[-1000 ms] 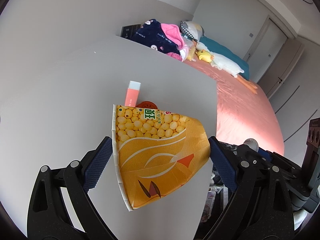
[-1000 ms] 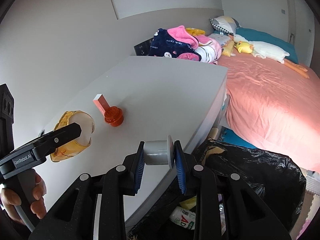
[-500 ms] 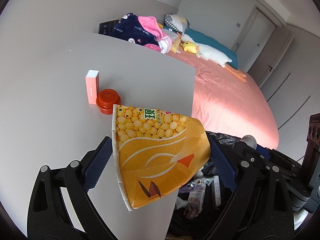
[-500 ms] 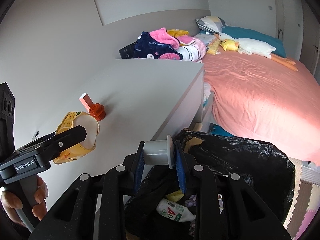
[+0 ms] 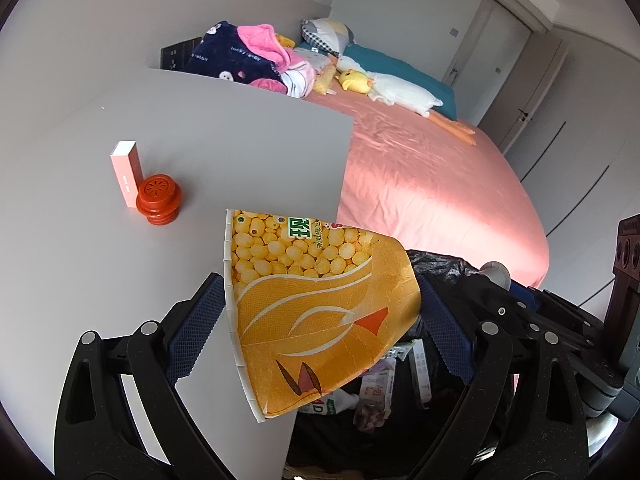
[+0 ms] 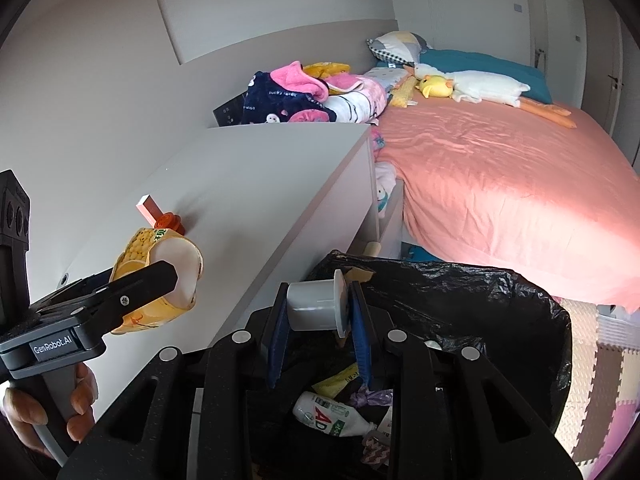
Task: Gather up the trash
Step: 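Carry the yellow snack bag and white cup over the black trash bag, then open both grippers to drop the snack bag and cup into the bag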
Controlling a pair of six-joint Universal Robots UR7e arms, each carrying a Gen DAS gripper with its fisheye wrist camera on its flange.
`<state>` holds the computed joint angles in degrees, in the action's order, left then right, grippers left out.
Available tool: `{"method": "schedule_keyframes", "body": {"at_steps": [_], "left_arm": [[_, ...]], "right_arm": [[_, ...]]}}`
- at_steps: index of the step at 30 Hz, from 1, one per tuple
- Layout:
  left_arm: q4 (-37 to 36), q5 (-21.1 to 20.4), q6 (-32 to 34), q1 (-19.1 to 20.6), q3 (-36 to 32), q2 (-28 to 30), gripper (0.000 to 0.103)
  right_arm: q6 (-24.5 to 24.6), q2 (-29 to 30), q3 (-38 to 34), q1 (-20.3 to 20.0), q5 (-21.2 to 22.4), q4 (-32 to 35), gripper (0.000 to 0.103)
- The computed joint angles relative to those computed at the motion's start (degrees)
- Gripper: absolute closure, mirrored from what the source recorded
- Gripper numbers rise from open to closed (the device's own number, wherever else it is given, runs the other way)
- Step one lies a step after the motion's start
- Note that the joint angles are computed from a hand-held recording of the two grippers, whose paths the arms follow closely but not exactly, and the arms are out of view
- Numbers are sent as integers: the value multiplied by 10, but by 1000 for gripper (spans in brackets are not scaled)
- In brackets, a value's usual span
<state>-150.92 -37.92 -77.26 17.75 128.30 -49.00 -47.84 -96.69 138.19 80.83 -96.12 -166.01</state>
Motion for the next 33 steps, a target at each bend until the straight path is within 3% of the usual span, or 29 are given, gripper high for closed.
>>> {"method": "schedule_keyframes", "body": {"at_steps": [12, 20, 21, 23, 24, 26, 33], "left_arm": [[-55, -27, 97, 12, -60, 65, 11], [-94, -69, 184, 19, -100, 106, 10], [-92, -76, 192, 19, -104, 110, 9], [-62, -73, 182, 18, -115, 115, 6], [-44, -71, 171, 20, -118, 115, 6], [-27, -72, 149, 23, -118, 113, 6], [-32, -75, 133, 28, -104, 103, 6]], "right_arm": [[3, -38, -12, -48, 17, 13, 73], [22, -59, -30, -83, 32, 20, 72], [30, -61, -32, -88, 34, 18, 69], [60, -63, -35, -97, 35, 5, 31], [73, -66, -34, -103, 39, -11, 26], [84, -66, -31, -108, 39, -35, 25], [84, -64, -43, -116, 43, -23, 25]]}}
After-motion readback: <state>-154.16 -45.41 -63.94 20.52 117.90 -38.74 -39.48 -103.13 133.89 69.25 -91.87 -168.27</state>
